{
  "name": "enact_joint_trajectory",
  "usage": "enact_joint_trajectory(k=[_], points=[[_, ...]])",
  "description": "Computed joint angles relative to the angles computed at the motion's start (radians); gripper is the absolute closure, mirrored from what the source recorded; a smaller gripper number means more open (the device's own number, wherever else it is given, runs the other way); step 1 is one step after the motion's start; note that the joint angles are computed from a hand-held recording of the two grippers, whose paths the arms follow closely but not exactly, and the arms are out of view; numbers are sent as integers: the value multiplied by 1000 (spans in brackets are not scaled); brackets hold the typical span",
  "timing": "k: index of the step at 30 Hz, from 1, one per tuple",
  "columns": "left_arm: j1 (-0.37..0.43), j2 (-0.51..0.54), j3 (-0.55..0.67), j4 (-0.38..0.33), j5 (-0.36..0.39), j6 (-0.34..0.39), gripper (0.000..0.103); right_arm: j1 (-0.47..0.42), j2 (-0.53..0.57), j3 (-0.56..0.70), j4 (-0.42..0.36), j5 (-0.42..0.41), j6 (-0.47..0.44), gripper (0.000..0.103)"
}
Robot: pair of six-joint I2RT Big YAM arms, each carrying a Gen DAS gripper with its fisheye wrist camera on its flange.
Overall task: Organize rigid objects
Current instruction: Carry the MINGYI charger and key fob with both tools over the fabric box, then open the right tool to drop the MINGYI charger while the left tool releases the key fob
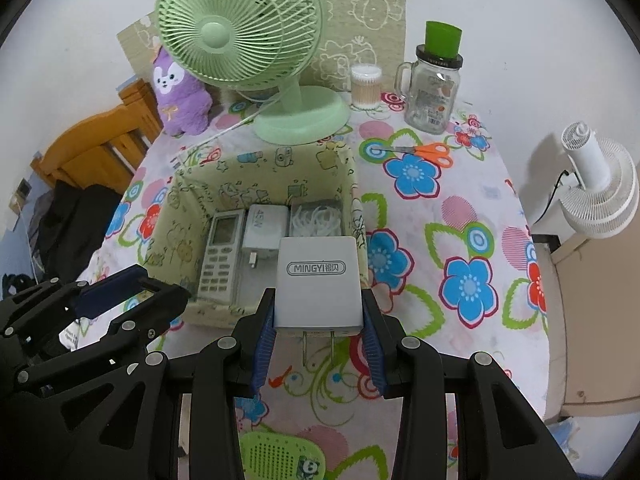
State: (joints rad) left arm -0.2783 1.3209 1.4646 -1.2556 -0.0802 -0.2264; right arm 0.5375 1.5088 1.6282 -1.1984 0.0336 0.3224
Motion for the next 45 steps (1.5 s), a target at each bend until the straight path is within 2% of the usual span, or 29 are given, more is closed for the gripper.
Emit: enact_joint_trajectory(k=[7,9,11,13,16,22,30,37,45], points=[[14,37,15,6,41,28,70,-16,40,26,-10,6,8,60],[17,41,15,7,45,37,67,-16,46,30,-13,8,8,60],[22,42,10,13,50,43,60,-17,50,30,-16,15,10,60],[31,43,6,11,50,40,42,-21,51,28,-17,17,14,61],[46,34,-2,16,66,39,24,-27,52,26,-18,17,18,61],[53,14,-17,17,48,66,11,-25,55,30,-15,23,15,61],[64,16,-21,7,27,67,6,-11,71,50,-14,11,1,61],[63,28,-27,-1,-1,96,6,9,111,86,-21,-19,-33,61],[72,51,-21,-9,12,96,5,28,159,125,-36,-50,-53,60]])
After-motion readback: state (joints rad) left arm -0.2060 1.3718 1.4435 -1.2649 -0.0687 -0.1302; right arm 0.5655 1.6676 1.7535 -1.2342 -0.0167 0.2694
